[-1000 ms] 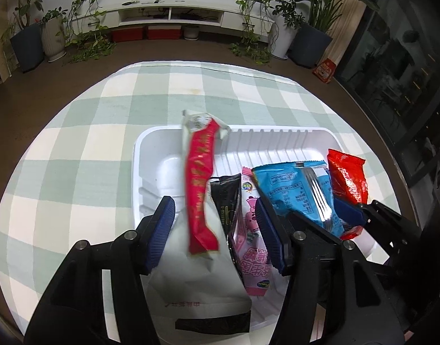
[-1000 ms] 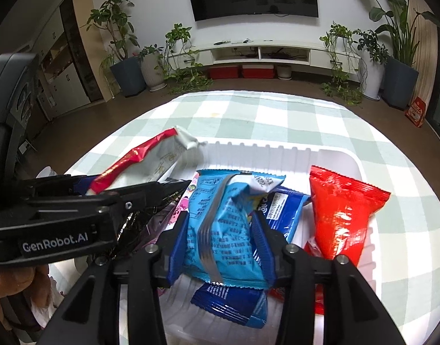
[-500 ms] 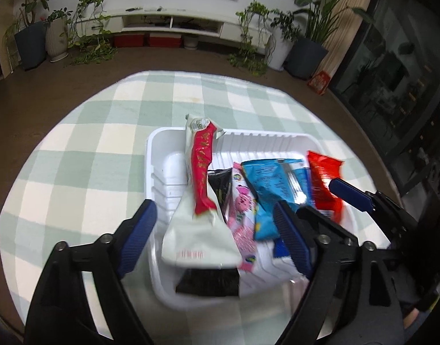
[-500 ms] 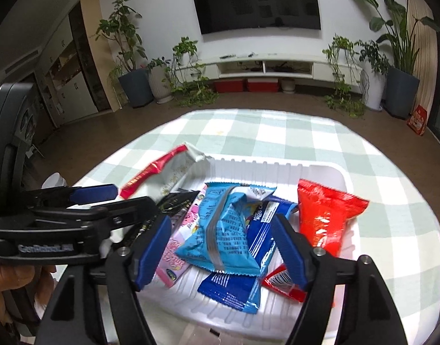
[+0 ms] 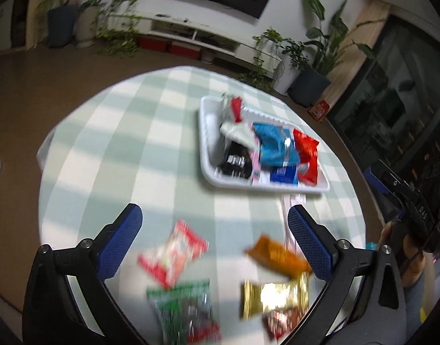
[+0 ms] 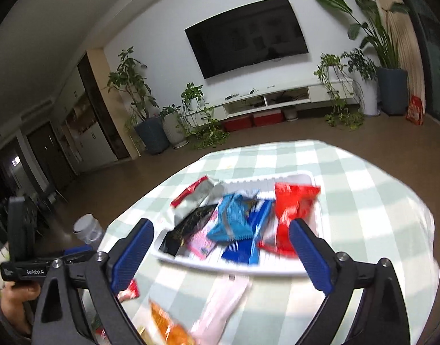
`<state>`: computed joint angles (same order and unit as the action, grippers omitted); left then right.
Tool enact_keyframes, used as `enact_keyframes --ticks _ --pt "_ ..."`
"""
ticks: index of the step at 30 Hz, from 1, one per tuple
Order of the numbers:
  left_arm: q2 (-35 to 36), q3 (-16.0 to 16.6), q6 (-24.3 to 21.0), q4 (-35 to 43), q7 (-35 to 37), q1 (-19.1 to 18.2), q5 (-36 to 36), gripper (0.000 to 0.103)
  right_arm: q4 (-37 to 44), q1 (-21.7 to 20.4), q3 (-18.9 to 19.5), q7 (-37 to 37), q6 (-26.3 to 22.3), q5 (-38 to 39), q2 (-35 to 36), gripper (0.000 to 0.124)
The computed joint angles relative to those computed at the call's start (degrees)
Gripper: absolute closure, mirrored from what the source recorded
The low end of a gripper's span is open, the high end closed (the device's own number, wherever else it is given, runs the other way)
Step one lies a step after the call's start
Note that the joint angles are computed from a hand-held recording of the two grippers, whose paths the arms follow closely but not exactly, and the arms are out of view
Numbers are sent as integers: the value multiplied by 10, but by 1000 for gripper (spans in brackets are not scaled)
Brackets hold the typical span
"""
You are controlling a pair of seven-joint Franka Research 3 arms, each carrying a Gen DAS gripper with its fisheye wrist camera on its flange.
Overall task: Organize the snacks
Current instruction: 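Move both tools back over the loose snacks, then grasp the green seaweed packet with the left tool while the right tool grasps the orange bar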
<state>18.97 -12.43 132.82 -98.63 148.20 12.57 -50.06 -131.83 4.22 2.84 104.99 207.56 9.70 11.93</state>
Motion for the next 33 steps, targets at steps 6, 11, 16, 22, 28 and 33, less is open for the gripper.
enact_keyframes --ticks 6,11,16,22,28,33 --pt "-66 30 -11 -117 18 12 -9 1 -74 -8 14 76 17 -48 -33 27" --pt "-112 47 79 -199 -11 -26 70 1 -100 59 3 -21 15 36 -48 27" --pt "-113 47 168 -225 -40 -54 120 1 -102 112 -1 -131 11 147 -46 27" --pt "-76 41 211 -212 -129 -69 247 2 -103 122 2 -169 17 192 -46 27" --pt "-64 9 242 -212 -117 -49 253 12 -89 136 -3 -220 5 247 -40 27" --pt "-72 -8 239 -219 -73 -37 225 32 -81 142 -3 -251 0 271 -37 31"
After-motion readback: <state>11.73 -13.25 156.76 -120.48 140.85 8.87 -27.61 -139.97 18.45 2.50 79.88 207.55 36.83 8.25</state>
